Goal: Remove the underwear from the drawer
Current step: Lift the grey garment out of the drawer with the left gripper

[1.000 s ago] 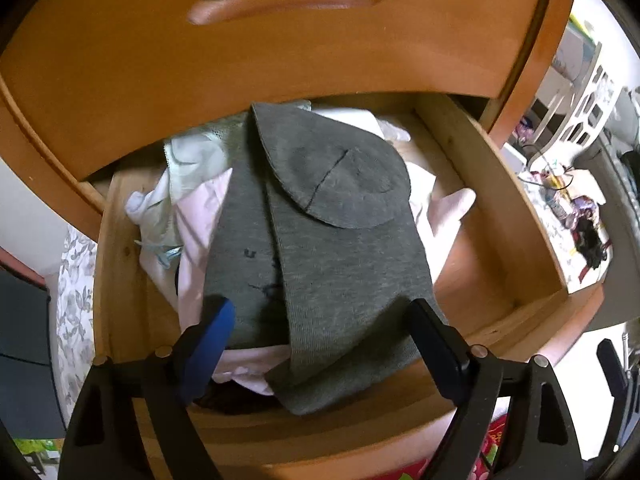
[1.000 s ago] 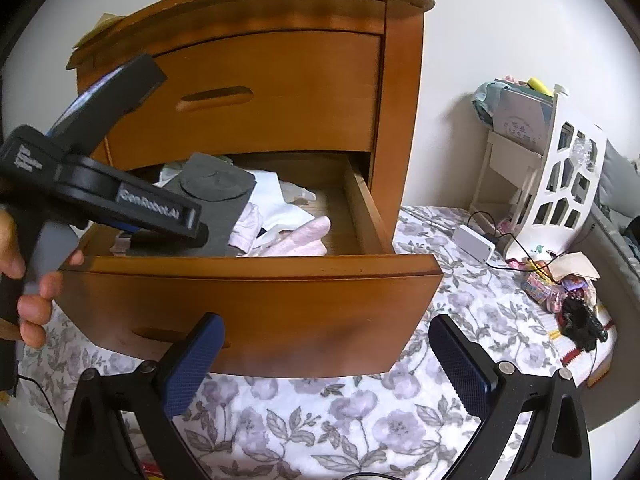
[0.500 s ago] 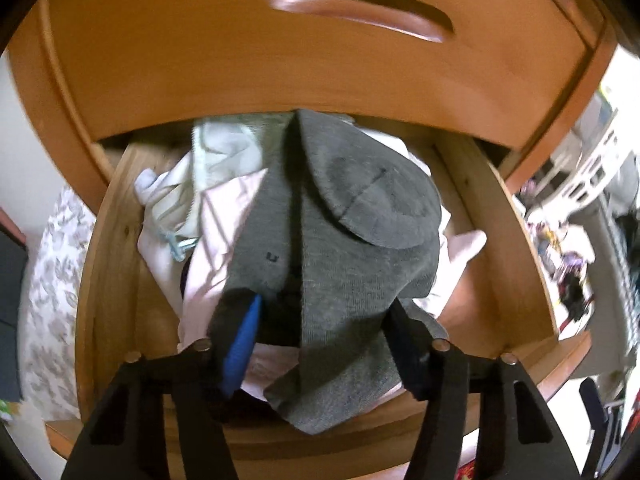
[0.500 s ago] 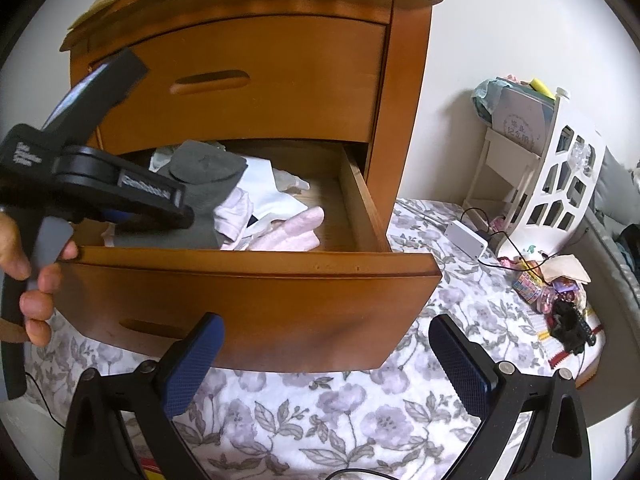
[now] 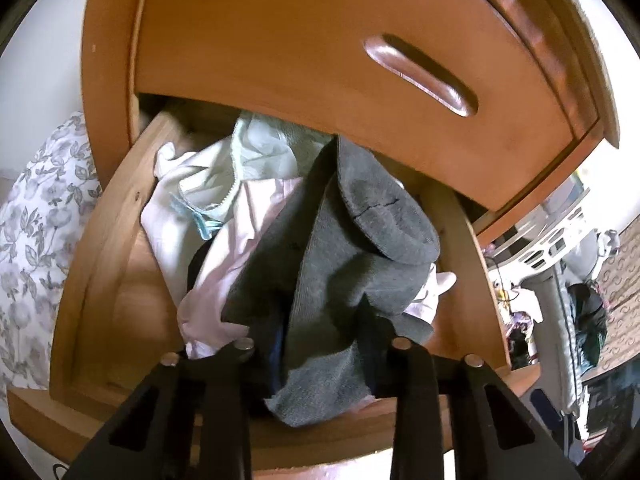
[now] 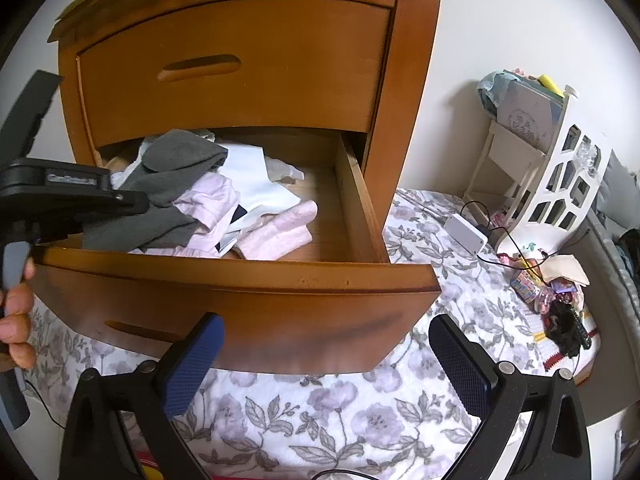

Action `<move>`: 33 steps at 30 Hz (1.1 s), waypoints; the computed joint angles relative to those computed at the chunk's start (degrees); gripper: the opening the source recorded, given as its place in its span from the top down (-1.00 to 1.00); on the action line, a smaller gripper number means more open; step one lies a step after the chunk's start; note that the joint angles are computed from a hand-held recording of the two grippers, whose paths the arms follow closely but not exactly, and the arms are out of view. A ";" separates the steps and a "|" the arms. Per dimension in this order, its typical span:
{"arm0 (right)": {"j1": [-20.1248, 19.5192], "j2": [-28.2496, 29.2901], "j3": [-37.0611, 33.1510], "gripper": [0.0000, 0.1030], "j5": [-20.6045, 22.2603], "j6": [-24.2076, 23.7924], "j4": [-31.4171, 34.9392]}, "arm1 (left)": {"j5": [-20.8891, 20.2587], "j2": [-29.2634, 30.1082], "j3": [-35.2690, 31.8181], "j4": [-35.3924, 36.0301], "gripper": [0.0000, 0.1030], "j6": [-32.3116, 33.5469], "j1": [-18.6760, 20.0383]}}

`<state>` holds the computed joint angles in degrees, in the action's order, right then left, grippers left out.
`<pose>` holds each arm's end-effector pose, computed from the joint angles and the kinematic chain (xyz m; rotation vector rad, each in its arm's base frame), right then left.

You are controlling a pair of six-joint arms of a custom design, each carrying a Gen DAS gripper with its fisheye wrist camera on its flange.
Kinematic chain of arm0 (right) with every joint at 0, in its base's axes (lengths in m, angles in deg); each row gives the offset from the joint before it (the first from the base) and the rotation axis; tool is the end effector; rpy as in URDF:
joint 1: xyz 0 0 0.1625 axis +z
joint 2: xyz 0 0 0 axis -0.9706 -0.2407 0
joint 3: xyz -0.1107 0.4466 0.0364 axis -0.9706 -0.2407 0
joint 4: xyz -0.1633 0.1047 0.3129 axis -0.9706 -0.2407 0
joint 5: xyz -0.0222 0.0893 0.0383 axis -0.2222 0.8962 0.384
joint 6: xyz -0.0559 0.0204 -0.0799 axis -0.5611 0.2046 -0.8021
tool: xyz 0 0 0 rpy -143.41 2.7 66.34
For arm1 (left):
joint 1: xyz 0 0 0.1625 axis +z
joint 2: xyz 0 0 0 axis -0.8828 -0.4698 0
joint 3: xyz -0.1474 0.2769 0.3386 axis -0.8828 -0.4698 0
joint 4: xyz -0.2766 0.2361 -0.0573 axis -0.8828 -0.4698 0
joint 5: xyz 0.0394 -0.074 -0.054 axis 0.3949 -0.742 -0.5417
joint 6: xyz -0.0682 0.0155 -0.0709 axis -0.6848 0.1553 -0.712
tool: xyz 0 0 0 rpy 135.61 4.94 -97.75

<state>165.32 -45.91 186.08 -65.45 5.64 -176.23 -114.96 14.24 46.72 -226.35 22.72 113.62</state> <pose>0.0684 -0.5080 0.2308 0.3415 -2.0932 0.8661 -0.2392 -0.6043 0.0416 0.2148 2.6979 -0.7832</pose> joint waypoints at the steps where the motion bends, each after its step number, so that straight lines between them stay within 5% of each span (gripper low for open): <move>1: -0.01 -0.06 -0.06 -1.00 -0.03 -0.06 0.26 | -0.18 -0.39 0.78 -0.90 0.56 -0.18 -0.02; 9: 0.15 -0.60 -0.82 -1.00 -0.51 -0.78 3.21 | -0.80 -2.81 6.16 -7.01 0.82 -0.90 -0.70; 33: 5.66 -3.89 1.74 -1.00 -1.75 0.12 2.55 | -1.06 -9.87 12.31 -18.94 0.87 5.54 -7.69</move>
